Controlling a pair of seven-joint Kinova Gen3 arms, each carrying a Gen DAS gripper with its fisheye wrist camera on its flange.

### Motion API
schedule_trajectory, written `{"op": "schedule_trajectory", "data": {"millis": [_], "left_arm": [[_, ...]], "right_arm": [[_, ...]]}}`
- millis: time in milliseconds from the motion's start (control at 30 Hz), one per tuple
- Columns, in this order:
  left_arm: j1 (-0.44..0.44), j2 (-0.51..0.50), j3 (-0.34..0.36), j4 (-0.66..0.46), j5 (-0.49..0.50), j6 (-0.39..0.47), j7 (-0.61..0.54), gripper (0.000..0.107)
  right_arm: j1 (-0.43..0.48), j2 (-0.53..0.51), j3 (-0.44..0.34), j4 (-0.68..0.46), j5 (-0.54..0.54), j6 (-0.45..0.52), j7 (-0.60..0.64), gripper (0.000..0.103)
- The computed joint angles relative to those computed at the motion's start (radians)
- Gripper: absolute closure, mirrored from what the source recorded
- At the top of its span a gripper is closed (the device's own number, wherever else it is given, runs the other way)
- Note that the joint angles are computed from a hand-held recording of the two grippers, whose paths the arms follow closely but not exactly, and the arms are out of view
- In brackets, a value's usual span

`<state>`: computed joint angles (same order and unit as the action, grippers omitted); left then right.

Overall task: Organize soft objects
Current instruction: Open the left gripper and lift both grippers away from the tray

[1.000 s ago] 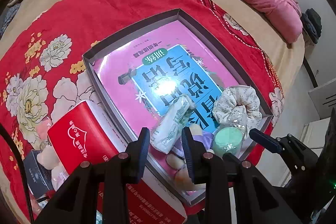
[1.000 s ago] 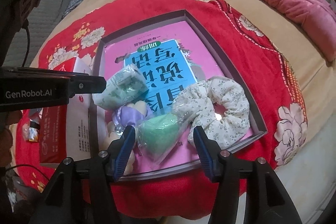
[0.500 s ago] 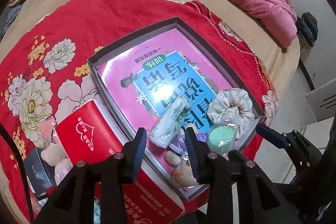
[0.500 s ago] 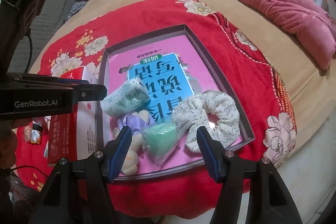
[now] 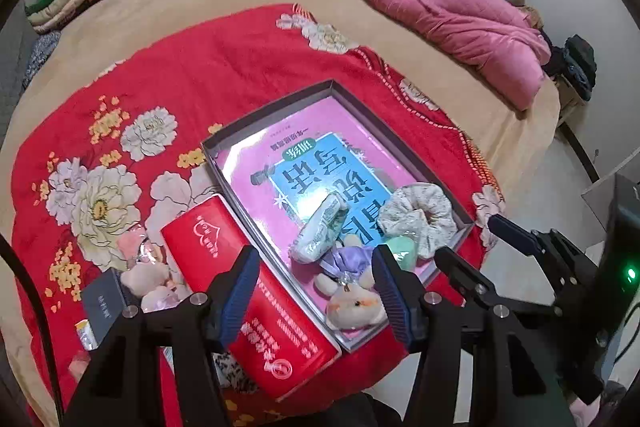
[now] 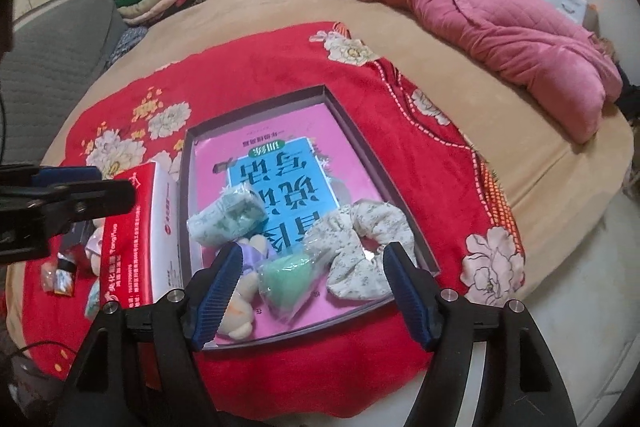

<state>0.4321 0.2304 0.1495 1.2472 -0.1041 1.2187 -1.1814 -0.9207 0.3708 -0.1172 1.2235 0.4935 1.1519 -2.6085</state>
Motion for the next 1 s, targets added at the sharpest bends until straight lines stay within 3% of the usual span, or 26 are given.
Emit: {"op": "schedule_trajectory", "data": {"millis": [433, 1000], "left_arm": [[-0.009, -0.144, 0.022, 0.103, -0.051, -0.013, 0.059, 0.049], [-0.109, -0.342, 0.065, 0.213, -0.064, -0.002, 0.087, 0.047]], "right_arm": [[-0.073, -0.023, 0.001, -0.050, 0.100, 0.069, -0.084, 0.026], [-0.234, 0.000, 0.010, -0.234, 0.256, 0.169, -0.046, 0.025]]}}
